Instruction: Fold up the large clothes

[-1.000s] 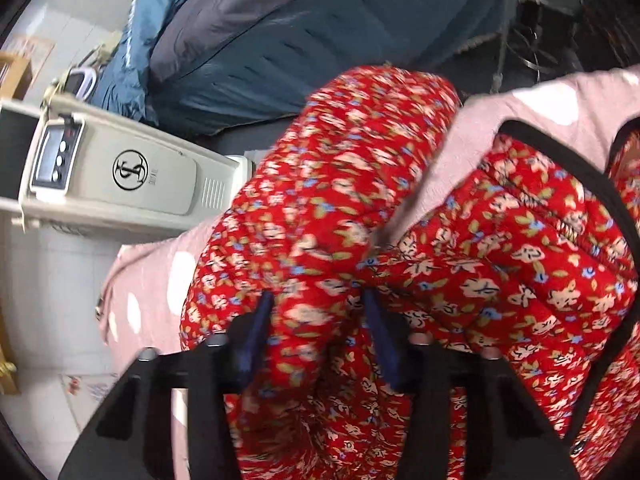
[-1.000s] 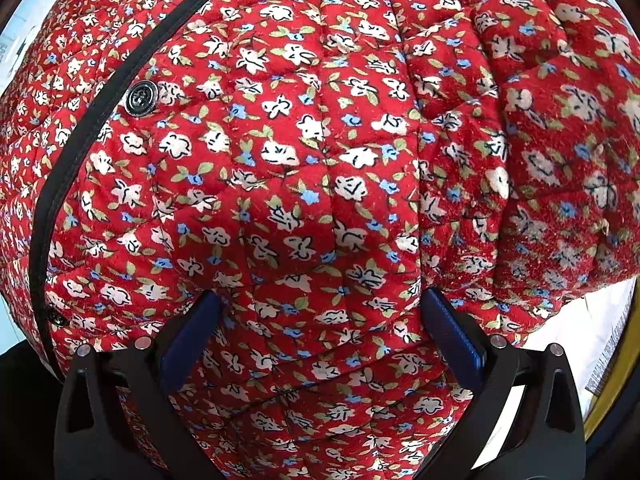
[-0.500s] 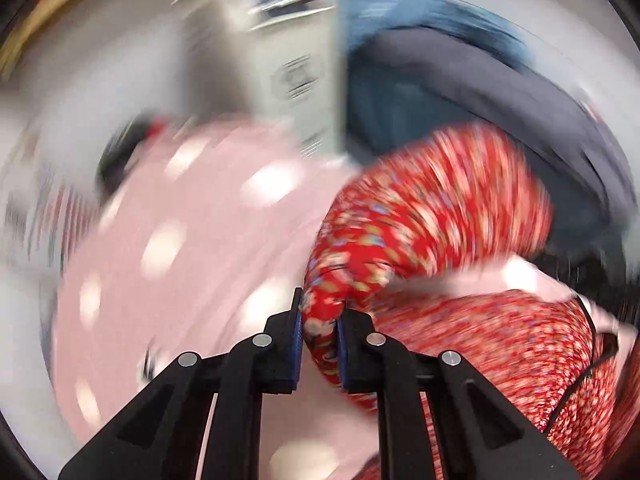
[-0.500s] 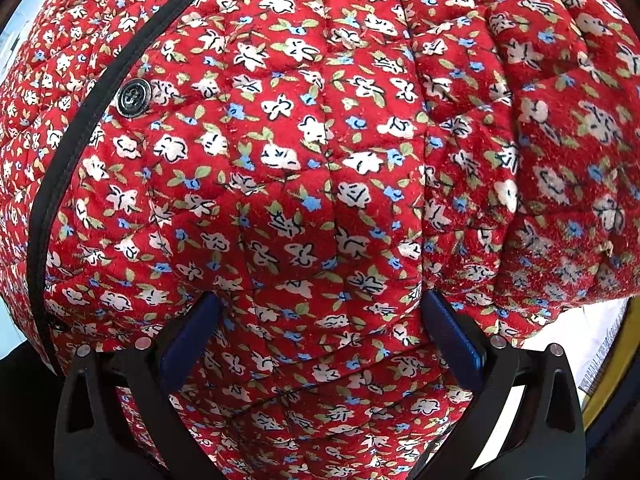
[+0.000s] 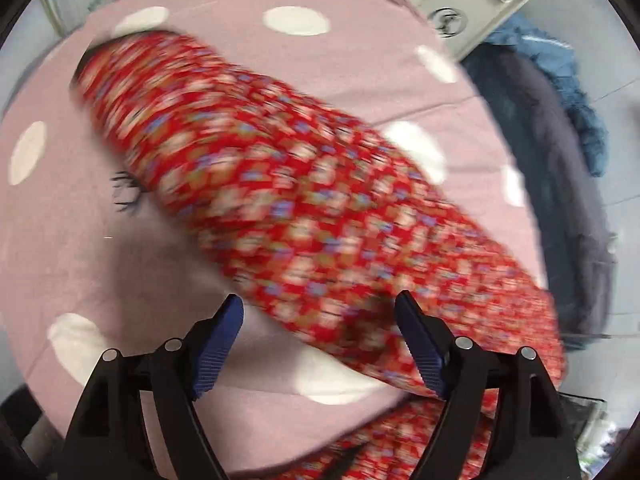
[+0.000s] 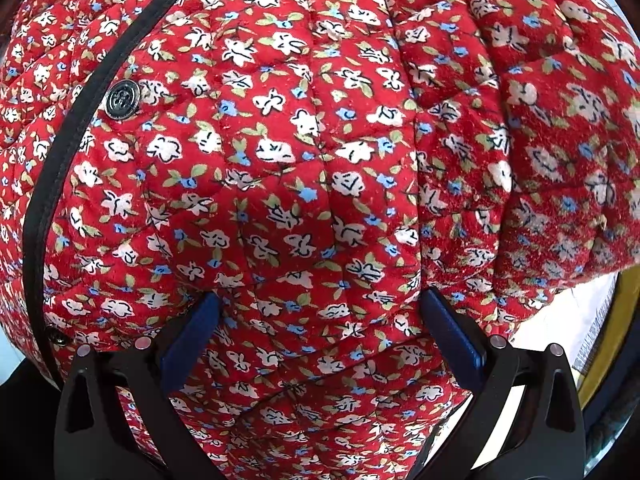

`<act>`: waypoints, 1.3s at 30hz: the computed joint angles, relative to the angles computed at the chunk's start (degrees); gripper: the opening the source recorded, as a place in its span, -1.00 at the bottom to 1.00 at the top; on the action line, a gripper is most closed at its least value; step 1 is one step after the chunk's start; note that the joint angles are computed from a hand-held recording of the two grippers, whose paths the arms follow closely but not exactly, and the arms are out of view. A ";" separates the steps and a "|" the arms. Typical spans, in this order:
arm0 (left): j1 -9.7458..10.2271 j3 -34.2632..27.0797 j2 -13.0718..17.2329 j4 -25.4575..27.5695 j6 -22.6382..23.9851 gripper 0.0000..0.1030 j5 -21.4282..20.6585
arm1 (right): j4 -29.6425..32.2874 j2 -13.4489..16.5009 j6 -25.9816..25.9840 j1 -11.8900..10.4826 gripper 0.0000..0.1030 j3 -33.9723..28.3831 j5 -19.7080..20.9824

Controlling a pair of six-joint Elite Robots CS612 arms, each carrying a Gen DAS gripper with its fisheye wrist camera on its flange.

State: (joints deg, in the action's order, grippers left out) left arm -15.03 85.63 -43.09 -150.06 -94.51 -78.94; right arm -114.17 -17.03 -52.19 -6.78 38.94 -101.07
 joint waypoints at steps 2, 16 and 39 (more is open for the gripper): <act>-0.19 -0.56 -0.02 -0.31 2.78 0.56 -1.16 | -0.76 -0.39 0.26 0.06 0.92 0.87 -0.12; -6.44 -14.29 5.33 8.49 26.15 0.58 0.28 | -7.31 -3.81 2.06 0.14 0.92 8.30 -0.28; -9.01 -36.03 19.13 32.48 48.88 0.88 -11.23 | -5.55 -9.45 14.43 -10.69 0.91 3.49 38.19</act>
State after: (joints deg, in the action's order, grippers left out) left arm -24.04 49.60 -23.96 -117.57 -45.63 -90.17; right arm -119.72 -26.48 -37.76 -17.47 42.43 -62.89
